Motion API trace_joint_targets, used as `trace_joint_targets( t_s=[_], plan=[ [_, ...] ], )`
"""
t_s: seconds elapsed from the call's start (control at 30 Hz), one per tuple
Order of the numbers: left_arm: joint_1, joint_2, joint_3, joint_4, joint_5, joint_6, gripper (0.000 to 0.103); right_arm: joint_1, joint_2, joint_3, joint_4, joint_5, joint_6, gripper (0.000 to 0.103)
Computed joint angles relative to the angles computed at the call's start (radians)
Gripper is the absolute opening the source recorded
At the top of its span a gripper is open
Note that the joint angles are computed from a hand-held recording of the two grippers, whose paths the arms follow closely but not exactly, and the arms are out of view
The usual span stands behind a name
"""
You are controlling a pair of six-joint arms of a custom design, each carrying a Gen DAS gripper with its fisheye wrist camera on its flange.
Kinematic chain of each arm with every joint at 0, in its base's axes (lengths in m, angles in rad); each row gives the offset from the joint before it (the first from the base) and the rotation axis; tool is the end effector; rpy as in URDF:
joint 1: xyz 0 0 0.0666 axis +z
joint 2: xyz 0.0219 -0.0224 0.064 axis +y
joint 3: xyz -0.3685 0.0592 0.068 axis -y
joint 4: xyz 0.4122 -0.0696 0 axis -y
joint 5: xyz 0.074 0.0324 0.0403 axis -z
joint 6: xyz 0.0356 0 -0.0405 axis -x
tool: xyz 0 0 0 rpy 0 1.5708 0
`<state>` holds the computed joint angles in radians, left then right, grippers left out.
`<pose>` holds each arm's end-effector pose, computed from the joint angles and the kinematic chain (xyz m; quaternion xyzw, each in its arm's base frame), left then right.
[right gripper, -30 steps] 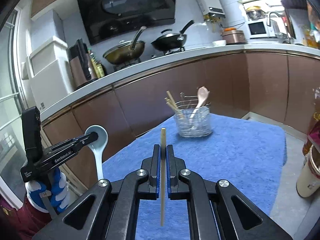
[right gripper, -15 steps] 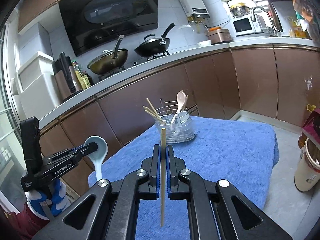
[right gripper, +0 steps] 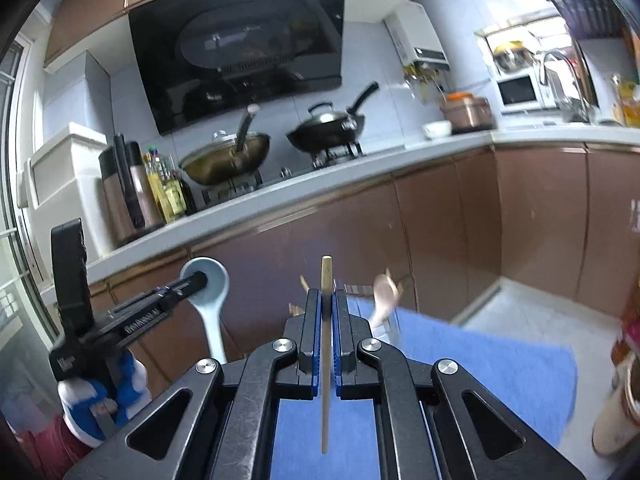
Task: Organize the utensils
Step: 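Lift the white spoon and chopstick with both tools and carry them over the holder, then open both tools to drop the spoon and chopstick into the holder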
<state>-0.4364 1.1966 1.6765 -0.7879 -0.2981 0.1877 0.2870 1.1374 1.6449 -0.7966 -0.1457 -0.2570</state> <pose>0.3840 -0.1680 0.6558 0.0120 0.8030 -0.0651 0.5923 0.3763 0.1160 0.6626 -0.0555 0.7987 0.2164 0.5587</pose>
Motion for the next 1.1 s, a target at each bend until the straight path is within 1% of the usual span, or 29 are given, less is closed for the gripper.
trace_joint_targets(
  t_s=[0.07,0.2,0.27,0.33,0.4,0.5,0.7,0.87,0.97,1.0,1.03,1.07,1.1],
  plan=[
    [0.006,0.052,0.038,0.050,-0.034,0.002,0.008,0.002,0.052,0.048,0.026,0.000,0.007,0.005],
    [0.020,0.148,0.099,0.117,-0.090,0.021,0.008,0.001,0.160,0.136,0.082,0.011,0.012,0.005],
    [0.023,0.187,0.118,0.133,-0.111,0.031,0.008,-0.003,0.203,0.162,0.115,0.012,0.011,0.005],
    [0.029,0.234,0.144,0.131,-0.122,0.052,0.008,-0.009,0.249,0.184,0.153,0.016,0.013,0.005],
    [0.028,0.263,0.153,0.138,-0.139,0.059,0.008,-0.012,0.289,0.208,0.168,0.020,0.012,0.005],
    [0.031,0.302,0.147,0.168,-0.162,0.054,0.008,-0.009,0.337,0.231,0.189,0.056,0.038,0.005],
    [0.039,0.348,0.136,0.188,-0.168,0.073,0.008,-0.001,0.368,0.202,0.216,0.099,0.093,0.005],
    [0.037,0.361,0.106,0.211,-0.172,0.079,0.008,-0.001,0.382,0.176,0.202,0.105,0.116,0.005],
    [0.042,0.361,0.095,0.198,-0.148,0.105,0.011,-0.003,0.371,0.147,0.192,0.102,0.116,0.006],
    [0.044,0.361,0.094,0.188,-0.135,0.107,0.012,-0.004,0.366,0.141,0.191,0.100,0.112,0.008],
    [0.045,0.360,0.091,0.187,-0.129,0.106,0.017,-0.004,0.360,0.134,0.188,0.104,0.107,0.017],
    [0.045,0.357,0.089,0.180,-0.119,0.103,0.022,-0.004,0.356,0.131,0.187,0.109,0.104,0.023],
    [0.044,0.353,0.085,0.181,-0.113,0.100,0.025,-0.004,0.344,0.120,0.189,0.114,0.101,0.032]
  ],
)
